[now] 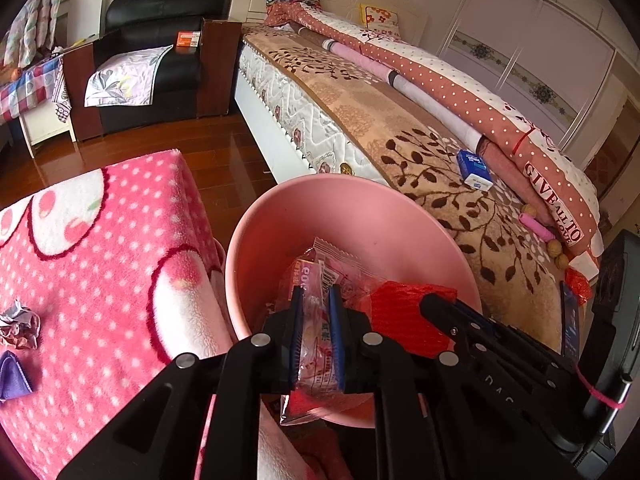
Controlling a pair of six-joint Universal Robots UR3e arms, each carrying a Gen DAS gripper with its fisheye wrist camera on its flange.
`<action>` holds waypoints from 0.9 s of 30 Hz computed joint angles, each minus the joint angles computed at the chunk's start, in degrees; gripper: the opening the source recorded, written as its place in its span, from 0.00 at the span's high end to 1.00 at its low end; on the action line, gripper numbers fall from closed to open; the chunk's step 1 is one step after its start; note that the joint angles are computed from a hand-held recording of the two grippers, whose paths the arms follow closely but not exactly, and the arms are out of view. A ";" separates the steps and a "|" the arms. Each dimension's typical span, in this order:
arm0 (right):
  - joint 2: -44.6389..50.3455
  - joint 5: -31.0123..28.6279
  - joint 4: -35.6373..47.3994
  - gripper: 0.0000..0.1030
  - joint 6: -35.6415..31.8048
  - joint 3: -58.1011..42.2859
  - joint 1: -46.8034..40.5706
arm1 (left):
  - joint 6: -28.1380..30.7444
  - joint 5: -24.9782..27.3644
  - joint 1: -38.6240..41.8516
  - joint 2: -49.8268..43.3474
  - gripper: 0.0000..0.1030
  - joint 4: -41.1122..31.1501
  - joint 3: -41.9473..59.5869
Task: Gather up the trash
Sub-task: 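Open both grippers to drop the wrapper and red net into the basin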
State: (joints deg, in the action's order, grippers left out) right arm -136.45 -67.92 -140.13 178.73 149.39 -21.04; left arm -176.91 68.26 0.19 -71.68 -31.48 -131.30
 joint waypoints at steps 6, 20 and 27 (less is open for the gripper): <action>-1.11 -0.11 0.91 0.89 0.25 0.18 -0.47 | 1.07 -1.32 1.24 1.40 0.71 -1.32 -0.68; -1.97 -0.08 2.91 0.75 0.23 -0.55 -0.27 | 3.11 -3.62 4.80 7.73 0.54 -5.57 -2.28; -3.33 0.04 3.65 0.75 1.07 -0.97 1.17 | 4.79 -4.62 7.32 12.35 0.54 -8.85 -3.30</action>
State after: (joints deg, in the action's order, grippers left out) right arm -139.78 -67.88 -136.48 179.79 148.42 -19.87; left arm -172.12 63.65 7.51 -59.33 -40.34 -134.60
